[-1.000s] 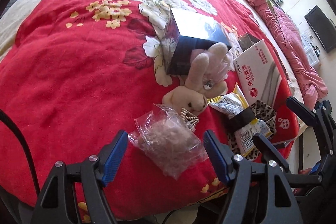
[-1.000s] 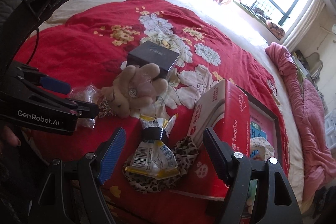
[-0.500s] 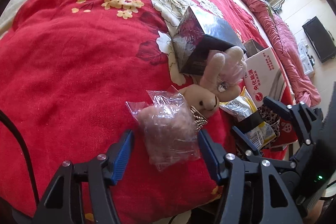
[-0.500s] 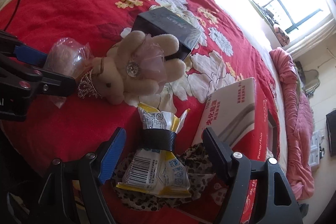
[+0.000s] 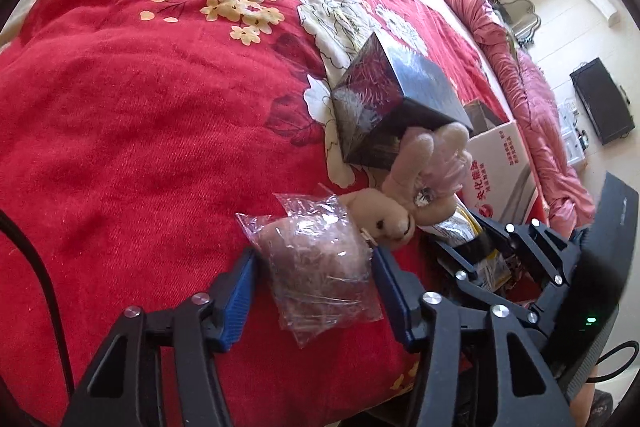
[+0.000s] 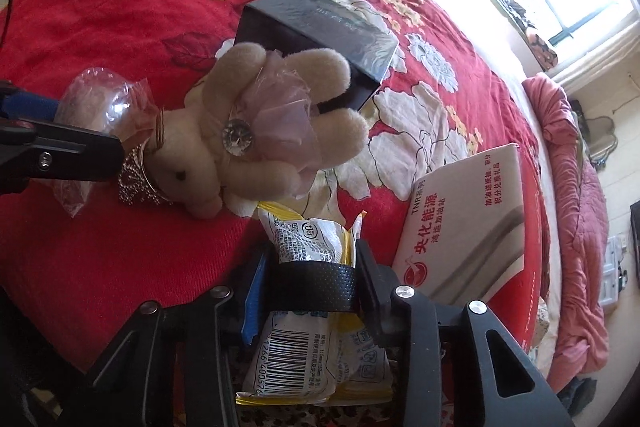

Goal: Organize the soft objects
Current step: 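Grasp the clear bag with the left tool while the right tool grasps the yellow snack packet, then carry the clear bag with the left tool while the right tool carries the snack packet to the tray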

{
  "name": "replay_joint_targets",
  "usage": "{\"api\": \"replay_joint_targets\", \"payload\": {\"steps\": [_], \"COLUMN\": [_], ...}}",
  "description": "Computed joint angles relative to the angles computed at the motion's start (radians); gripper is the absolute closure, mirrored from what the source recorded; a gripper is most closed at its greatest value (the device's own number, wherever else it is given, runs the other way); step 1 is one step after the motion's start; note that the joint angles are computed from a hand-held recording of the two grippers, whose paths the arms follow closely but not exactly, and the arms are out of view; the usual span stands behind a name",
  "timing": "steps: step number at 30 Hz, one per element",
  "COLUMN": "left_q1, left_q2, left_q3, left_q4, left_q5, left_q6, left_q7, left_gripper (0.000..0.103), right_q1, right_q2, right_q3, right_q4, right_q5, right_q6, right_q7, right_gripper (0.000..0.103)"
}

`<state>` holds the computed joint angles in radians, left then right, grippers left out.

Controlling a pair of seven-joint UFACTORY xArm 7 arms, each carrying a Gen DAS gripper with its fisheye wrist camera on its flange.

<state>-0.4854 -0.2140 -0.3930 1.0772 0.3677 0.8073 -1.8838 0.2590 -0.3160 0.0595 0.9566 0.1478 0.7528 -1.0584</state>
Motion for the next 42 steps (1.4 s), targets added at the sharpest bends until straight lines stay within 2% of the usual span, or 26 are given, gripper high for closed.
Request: {"api": "replay_joint_targets", "payload": {"steps": [6,11,17,32,42], "left_q1": [0.006,0.002,-0.023,-0.194,-0.318], "left_q2": [-0.016,-0.017,0.023,0.193,0.283], "left_q3": [-0.009,-0.031,-0.066,-0.031,0.012], "left_q4": [-0.007,0.040,0.160,0.449,0.631], "left_q5": [0.016,0.057,0.133,0.294,0.387], "left_q6": [0.009,0.105,0.287,0.578,0.734], "left_q7": [-0.013,-0.021,-0.020,0.018,0.048], "left_gripper": [0.052,0.053,0.053,0.053,0.053], "right_q1": [0.004,-0.011,-0.029,-0.076,-0.101], "right_q2": [0.005,0.010,-0.009,0.002,-0.001], "right_q3": [-0.038,-0.051,-0.068,-0.142,-0.171], "right_q4": [0.077,0.114,0.124,0.237,0.291], "right_q5": [0.121,0.189,0.246,0.487,0.593], "right_q6": [0.114,0.185,0.226,0.342,0.393], "right_q7": [-0.008,-0.004,-0.014,-0.061,-0.090], "right_gripper": [0.065,0.065,0.065,0.066,0.066]}}
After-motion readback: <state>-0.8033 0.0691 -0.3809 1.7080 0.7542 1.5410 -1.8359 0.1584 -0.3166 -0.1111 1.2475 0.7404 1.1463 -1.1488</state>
